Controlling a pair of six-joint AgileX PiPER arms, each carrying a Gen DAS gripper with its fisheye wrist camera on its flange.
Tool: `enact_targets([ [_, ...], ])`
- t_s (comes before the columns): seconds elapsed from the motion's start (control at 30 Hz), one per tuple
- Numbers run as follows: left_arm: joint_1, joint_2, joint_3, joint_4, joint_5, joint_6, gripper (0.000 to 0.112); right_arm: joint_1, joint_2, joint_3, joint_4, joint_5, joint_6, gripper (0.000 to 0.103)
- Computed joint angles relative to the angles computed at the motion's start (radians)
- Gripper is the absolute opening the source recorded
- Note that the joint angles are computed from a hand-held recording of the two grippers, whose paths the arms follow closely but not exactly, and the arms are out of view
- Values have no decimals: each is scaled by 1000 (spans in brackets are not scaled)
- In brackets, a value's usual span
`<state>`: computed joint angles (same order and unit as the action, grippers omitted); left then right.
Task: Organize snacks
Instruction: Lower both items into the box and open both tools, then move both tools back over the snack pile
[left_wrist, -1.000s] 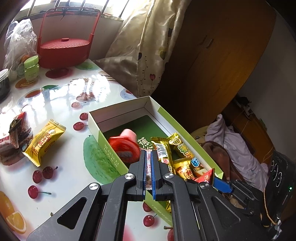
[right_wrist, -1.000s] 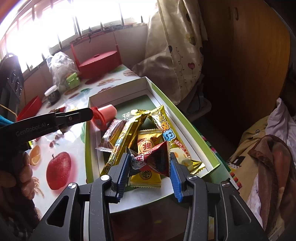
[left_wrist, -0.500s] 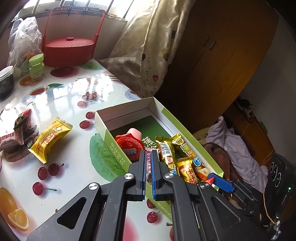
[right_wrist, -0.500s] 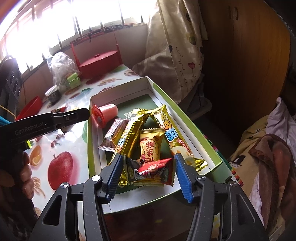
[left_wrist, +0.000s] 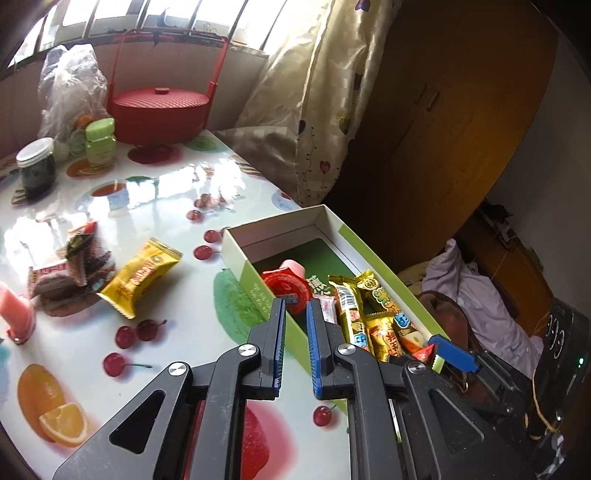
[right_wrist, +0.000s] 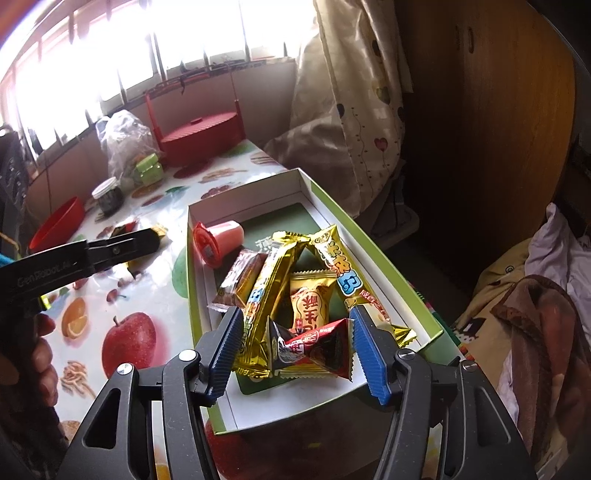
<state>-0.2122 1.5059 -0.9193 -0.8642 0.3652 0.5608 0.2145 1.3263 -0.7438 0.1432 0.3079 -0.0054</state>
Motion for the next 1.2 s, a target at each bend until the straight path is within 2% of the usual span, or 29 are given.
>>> enact_targets([
  [0.13,10,-37,22,62,-10,-56,22,7,-15,1,-11,-11,23,60],
  [0.4,41,-90,58,154,-22,-128,25,52,-24,-9,-45,-32,72,61],
  [0.53,68,-112,78,179,-29,-142,36,81,-16,-22,-46,-40,78,61],
  [0.93,227,-155,147,75,-2,-10,36,209,59,-102,-165,-48,205,61],
  [1.2,351,-178,184,25,3,62,36,265,140,-173,-132,-53,182,61],
])
